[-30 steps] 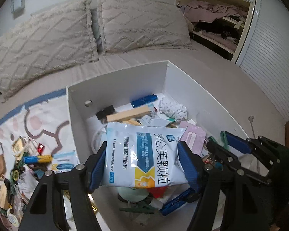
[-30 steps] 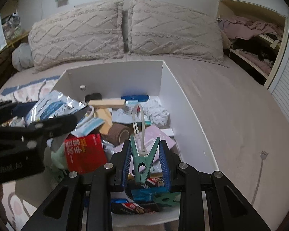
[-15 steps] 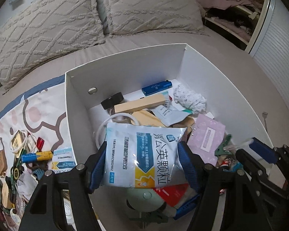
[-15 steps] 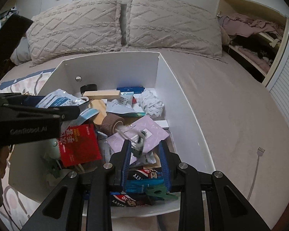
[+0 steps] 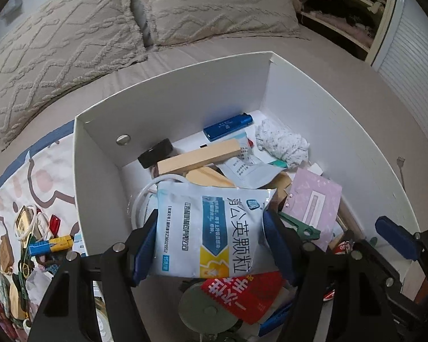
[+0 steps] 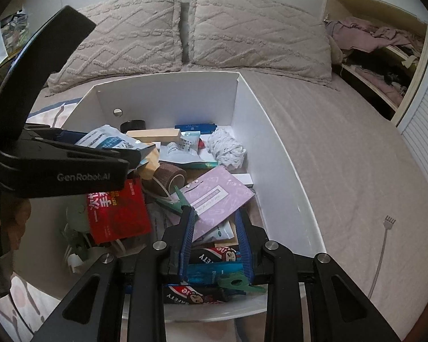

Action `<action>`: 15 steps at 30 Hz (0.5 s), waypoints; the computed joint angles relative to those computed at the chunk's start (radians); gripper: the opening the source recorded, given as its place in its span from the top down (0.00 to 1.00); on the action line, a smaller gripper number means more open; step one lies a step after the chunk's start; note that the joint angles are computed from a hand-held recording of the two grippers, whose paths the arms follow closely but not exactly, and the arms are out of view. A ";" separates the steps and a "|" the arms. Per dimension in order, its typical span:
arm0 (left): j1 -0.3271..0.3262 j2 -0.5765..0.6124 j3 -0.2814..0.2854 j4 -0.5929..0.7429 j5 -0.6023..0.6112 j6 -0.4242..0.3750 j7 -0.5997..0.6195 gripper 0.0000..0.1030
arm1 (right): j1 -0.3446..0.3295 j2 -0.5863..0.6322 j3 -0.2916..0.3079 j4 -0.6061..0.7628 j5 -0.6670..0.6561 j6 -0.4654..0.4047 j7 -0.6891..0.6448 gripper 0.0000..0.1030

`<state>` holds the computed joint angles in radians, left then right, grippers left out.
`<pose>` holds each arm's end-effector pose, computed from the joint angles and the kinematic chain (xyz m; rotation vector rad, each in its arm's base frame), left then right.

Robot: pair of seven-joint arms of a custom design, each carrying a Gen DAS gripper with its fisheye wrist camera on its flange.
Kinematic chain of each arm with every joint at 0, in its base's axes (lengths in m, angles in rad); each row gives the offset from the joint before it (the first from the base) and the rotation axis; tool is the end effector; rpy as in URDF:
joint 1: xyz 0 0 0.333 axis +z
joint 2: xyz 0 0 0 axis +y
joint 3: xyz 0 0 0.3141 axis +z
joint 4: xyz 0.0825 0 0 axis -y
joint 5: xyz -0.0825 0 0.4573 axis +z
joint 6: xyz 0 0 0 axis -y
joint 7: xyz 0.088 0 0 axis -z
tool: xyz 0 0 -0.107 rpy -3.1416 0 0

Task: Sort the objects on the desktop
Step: 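Open the left gripper to drop the white packet while the right releases the green clip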

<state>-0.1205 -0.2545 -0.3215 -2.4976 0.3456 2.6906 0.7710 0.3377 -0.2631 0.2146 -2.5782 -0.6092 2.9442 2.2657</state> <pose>0.4798 -0.2368 0.3699 -2.0026 1.8667 -0.5083 0.4215 0.3011 0.3602 -2.1582 1.3835 -0.5868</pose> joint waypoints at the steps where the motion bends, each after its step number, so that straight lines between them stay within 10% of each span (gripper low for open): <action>1: -0.003 0.004 0.003 0.004 -0.007 -0.004 0.008 0.32 | 0.001 0.001 0.000 0.000 0.001 0.000 -0.001 0.71; 15: 0.021 -0.020 -0.013 -0.017 0.024 0.010 -0.061 0.10 | 0.006 -0.004 -0.003 -0.004 0.026 -0.003 -0.020 0.71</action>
<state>-0.1000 -0.2749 -0.3349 -2.5148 0.3700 2.7002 0.7100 0.3434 -0.2672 0.2120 -2.5821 -0.5829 2.9408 2.2454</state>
